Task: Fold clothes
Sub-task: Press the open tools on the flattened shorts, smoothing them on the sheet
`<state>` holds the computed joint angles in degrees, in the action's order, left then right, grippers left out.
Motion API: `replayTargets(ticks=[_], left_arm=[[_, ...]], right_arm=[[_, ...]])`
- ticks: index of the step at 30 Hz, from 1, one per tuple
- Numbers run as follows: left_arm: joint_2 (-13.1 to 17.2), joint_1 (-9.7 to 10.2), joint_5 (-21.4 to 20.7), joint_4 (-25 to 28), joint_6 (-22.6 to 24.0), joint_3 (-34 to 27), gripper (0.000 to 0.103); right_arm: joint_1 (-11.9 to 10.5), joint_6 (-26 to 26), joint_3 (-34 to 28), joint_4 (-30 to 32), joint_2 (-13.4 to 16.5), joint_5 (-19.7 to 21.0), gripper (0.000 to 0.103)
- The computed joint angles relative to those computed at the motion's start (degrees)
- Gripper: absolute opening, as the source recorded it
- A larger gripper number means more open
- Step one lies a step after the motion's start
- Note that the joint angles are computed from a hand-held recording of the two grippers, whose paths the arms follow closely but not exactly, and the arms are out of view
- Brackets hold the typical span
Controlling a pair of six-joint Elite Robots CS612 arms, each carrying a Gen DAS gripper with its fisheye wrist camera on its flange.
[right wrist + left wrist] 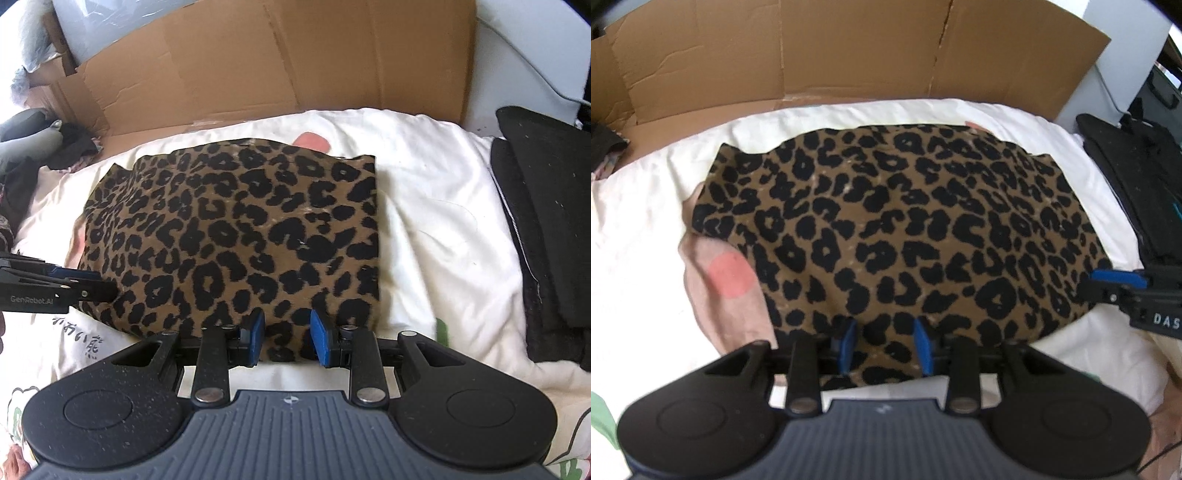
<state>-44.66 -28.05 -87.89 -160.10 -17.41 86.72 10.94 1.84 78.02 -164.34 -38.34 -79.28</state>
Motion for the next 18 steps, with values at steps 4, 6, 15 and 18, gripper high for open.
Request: replayTargets(ticks=[4, 6, 15, 18], left_arm=[[-0.3, 0.38, 0.8, 0.3, -1.1, 0.5, 0.037], [-0.4, 0.62, 1.2, 0.5, -1.7, 0.9, 0.037], [-2.2, 1.28, 2.2, 1.4, -3.4, 2.7, 0.037], [-2.9, 1.55, 1.9, 1.4, -4.3, 3.3, 0.037]], right_arm=[[-0.2, -0.2, 0.4, 0.0, -0.2, -0.6, 0.034], [-0.3, -0.5, 0.4, 0.2, -0.3, -0.8, 0.034], [-0.9, 3.8, 1.4, 1.6, -1.4, -2.7, 0.034], [-1.7, 7.9, 2.5, 0.9, -2.2, -0.2, 0.034]])
